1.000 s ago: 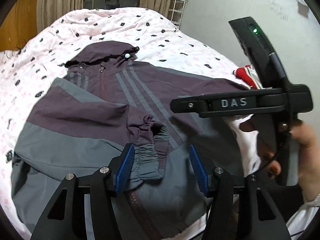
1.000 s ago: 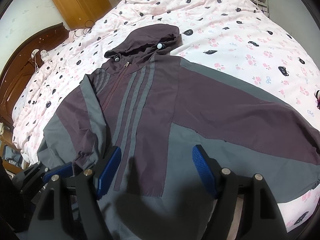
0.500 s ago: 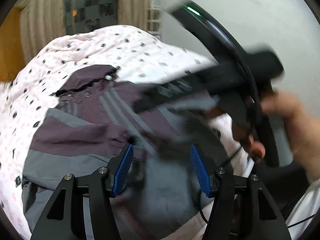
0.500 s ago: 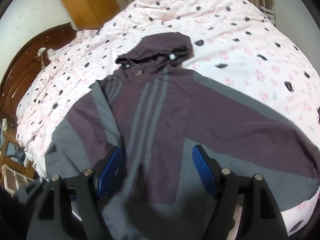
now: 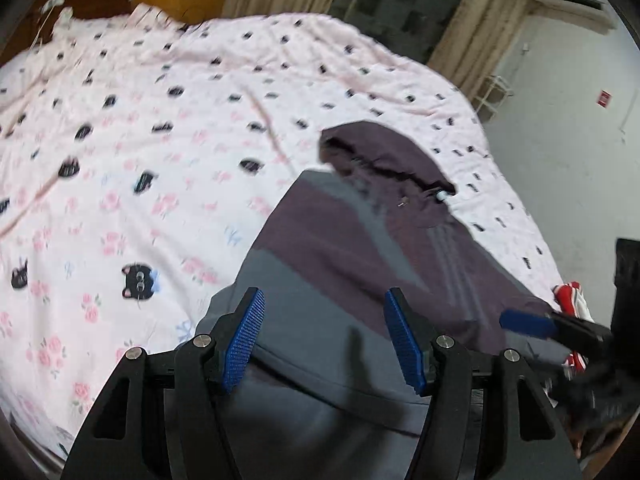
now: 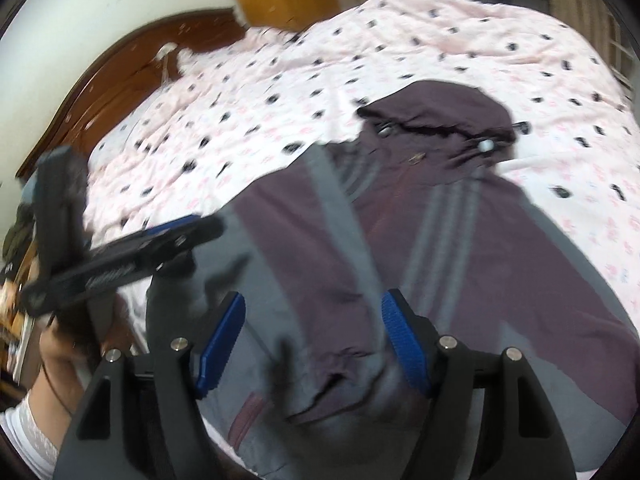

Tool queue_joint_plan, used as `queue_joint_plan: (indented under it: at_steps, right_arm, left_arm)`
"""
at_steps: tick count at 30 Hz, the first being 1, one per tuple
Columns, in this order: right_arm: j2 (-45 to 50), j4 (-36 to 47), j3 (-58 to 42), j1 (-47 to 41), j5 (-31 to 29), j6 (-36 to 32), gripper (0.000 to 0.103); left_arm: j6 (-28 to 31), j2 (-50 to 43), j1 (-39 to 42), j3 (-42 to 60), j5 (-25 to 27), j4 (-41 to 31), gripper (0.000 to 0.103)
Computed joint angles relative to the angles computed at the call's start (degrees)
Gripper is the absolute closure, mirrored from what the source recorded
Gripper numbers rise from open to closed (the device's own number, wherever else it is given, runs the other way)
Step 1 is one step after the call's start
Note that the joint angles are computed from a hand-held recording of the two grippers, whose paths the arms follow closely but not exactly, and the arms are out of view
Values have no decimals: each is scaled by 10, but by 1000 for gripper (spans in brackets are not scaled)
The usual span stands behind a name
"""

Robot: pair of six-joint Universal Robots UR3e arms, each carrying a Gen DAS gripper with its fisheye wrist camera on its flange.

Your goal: Fold clothes

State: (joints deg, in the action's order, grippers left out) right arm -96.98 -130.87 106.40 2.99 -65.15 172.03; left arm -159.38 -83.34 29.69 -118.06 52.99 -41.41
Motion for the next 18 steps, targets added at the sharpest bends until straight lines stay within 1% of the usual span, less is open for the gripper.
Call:
queue_joint_plan:
  at_steps: [5,10,12,16,18]
  right_arm:
    - [24,20,4,14,-16,-23,31]
    - [28,32,37,-4,-40,-35,32]
    - [17,35,50,-17,-28,-42,32]
    - [-13,40,51,-30,-16,-55,32]
    - [-35,48,46,-41,4,-67,32]
  left_arm:
    - [-15,-28,-34,-1,42,29,46]
    - [-16,-41,-50,1,64,27,46]
    - [-18,-40,-55,1,71,29,46]
    - [-18,-23,-43,1,48,13,46]
    - [-13,-12,-31,2,25,-4,46]
